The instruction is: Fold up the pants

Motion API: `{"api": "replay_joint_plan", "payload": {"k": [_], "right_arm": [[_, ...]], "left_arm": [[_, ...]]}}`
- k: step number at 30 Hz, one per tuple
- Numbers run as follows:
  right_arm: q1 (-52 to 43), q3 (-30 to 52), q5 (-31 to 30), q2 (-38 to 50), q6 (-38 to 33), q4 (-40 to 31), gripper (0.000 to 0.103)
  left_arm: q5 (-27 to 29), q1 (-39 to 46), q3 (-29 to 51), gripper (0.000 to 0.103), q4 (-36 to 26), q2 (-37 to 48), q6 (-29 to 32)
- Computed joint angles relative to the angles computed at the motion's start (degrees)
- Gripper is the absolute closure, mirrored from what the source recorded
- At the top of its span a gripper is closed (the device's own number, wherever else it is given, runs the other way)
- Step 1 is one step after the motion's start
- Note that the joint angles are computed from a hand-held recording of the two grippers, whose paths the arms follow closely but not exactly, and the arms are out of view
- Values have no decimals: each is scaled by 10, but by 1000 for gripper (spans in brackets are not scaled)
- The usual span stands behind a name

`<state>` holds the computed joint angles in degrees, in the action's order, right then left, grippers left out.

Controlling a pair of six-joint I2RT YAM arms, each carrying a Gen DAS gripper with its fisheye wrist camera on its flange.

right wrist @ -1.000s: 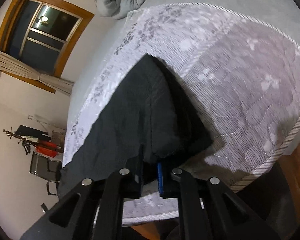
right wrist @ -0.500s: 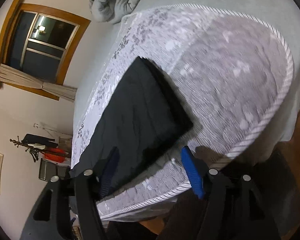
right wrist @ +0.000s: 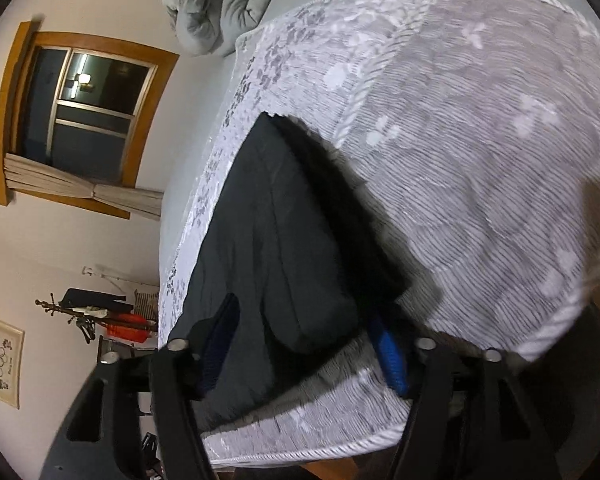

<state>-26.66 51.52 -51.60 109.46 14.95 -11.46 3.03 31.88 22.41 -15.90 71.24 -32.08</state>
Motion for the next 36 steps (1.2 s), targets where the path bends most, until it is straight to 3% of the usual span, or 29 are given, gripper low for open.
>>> {"api": "replay_joint_plan", "payload": {"k": [4, 7, 9, 11, 12, 16, 21, 23, 29, 36], "right_arm": [[10, 21, -29, 26, 29, 19, 61], [28, 48, -17, 53, 60, 18, 61], [39, 60, -11, 51, 62, 22, 77], [46, 87, -15, 44, 51, 1, 85], [51, 106, -13, 43, 42, -16, 86], [74, 195, 13, 32, -8, -92, 87], [70, 291, 28, 34, -21, -140, 87], [57, 314, 38, 38, -24, -154, 87], [-14, 351, 79, 74, -31, -183, 87], [-71, 365, 104, 165, -36, -176, 87]], "left_arm": [[-30, -30, 16, 9, 14, 31, -13], [-23, -28, 23, 9, 14, 40, -13], [-16, -25, 24, 10, 19, 43, -23], [-15, -25, 28, 13, 19, 41, -34], [-14, -23, 29, 21, 17, 36, -34], [-38, -62, 58, 32, 26, 66, -58], [-44, -116, 95, 66, 65, 112, -83], [-36, -143, 115, 71, 74, 132, -91], [-37, -250, 182, 72, 105, 212, -127], [-95, -321, 217, 68, 124, 268, -151]]}}
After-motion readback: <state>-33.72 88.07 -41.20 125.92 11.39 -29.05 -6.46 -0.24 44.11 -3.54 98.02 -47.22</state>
